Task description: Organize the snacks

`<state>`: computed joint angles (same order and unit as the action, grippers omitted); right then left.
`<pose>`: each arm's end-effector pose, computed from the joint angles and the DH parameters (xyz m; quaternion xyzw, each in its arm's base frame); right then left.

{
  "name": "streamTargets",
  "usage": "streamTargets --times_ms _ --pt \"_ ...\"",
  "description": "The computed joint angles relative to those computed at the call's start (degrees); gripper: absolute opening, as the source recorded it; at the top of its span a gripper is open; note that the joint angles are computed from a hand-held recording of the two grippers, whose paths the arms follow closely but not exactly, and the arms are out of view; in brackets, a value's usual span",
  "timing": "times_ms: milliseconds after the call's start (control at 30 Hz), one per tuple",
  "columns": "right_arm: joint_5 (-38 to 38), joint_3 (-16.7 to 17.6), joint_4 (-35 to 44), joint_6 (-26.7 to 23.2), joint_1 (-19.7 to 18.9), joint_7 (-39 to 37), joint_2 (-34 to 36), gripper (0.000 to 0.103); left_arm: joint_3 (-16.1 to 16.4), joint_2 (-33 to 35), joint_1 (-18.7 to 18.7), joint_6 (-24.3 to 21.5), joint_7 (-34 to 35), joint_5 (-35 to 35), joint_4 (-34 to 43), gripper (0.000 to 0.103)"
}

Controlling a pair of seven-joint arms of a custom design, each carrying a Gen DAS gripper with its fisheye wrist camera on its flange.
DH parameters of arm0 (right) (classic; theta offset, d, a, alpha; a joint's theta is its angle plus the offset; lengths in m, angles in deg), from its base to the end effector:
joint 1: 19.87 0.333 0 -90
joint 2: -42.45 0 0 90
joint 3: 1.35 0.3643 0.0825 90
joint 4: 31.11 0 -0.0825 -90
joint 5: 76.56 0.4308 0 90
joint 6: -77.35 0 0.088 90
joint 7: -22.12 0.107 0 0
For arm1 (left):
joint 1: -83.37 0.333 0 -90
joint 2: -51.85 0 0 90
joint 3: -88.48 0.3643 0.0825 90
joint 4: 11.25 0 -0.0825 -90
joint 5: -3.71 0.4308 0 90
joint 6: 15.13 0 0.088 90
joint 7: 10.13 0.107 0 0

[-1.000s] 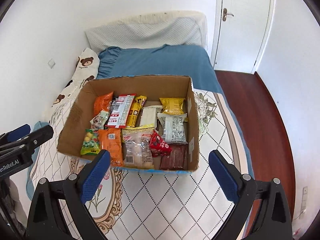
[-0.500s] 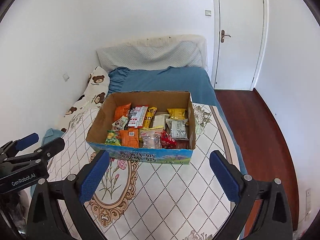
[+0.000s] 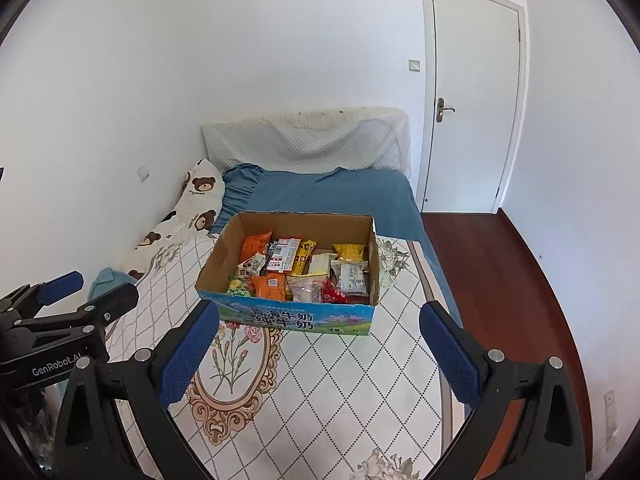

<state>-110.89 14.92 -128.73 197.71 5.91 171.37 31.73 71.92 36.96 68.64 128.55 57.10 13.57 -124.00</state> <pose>0.4308 0.3797 0.7761 -0.5999 0.6864 -0.2830 0.2983 0.4716 -0.3145 0.7106 -0.5572 0.7299 -0.3285 0.2212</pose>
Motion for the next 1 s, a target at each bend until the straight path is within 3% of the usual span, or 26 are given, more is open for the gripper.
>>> streamTargets --times_ms 333,400,567,733,1000 --pt "-1.69 0.84 -0.38 -1.93 -0.09 0.99 -0.97 0.103 -0.63 0.23 0.7 1.86 -2.6 2.2 -1.19 0.094" --pt "-2.14 0.68 -0.64 -2.03 -0.37 1.43 -0.75 0.103 -0.54 1.25 0.74 2.39 -2.91 2.43 -0.66 0.103" --pt "-2.86 -0.47 -1.31 -0.66 -1.15 2.21 0.4 0.103 -1.36 3.8 1.62 4.53 -6.51 7.09 0.71 0.103" --pt "-3.74 -1.88 -1.51 1.2 -1.8 3.14 2.17 0.103 -1.71 7.33 1.45 3.58 -9.54 12.82 3.42 0.103" --pt "-4.32 -3.84 0.12 1.65 -1.68 2.74 5.84 0.103 -0.29 11.9 -0.8 2.36 -11.03 16.28 7.17 0.103"
